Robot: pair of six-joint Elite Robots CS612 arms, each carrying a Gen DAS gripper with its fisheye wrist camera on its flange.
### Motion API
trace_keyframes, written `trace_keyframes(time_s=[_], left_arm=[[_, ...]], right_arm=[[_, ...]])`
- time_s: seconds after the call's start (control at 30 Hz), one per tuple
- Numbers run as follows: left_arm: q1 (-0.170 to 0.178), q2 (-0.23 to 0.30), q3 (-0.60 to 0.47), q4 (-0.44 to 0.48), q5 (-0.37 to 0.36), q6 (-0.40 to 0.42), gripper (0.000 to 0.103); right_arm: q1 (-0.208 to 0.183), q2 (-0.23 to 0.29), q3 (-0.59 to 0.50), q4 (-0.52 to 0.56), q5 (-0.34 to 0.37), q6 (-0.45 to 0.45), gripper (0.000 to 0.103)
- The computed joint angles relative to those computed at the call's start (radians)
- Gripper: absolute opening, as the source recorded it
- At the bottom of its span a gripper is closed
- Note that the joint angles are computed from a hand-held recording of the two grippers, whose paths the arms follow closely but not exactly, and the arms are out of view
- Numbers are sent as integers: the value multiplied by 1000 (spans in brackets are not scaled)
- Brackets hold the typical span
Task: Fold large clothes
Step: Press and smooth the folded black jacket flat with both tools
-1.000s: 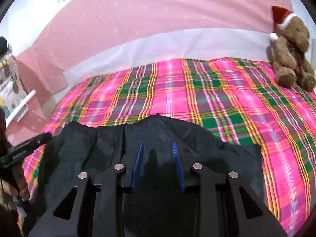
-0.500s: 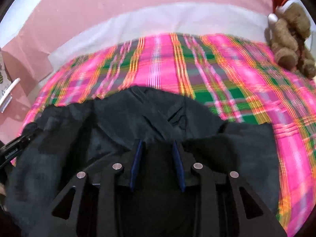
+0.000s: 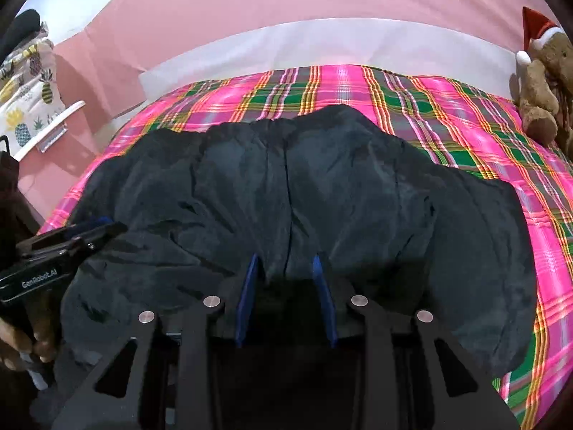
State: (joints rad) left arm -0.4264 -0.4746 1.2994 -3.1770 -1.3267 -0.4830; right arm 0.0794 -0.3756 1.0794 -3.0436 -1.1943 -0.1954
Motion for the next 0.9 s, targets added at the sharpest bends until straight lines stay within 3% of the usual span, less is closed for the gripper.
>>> trace_keyframes(time_s=[0.17, 0.3, 0.4, 0.5, 0.57, 0.9], left_arm=[[-3, -45, 41, 19, -9, -41, 48], [-24, -91, 133, -115, -26, -4, 48], [-36, -86, 138, -92, -60, 23, 48], [-36, -55, 102, 2, -63, 4, 48], [-36, -43, 96, -3, -60, 2, 48], [-48, -25, 69, 31, -1, 28, 48]], right_arm=[[13, -36, 33, 8, -61, -4, 32], [-5, -100, 149, -126, -1, 6, 32], [-9, -121, 200, -147, 45, -6, 33], [2, -98, 167, -50, 12, -20, 33], [2, -75, 134, 3, 4, -16, 33], [8, -33, 82, 29, -32, -18, 33]])
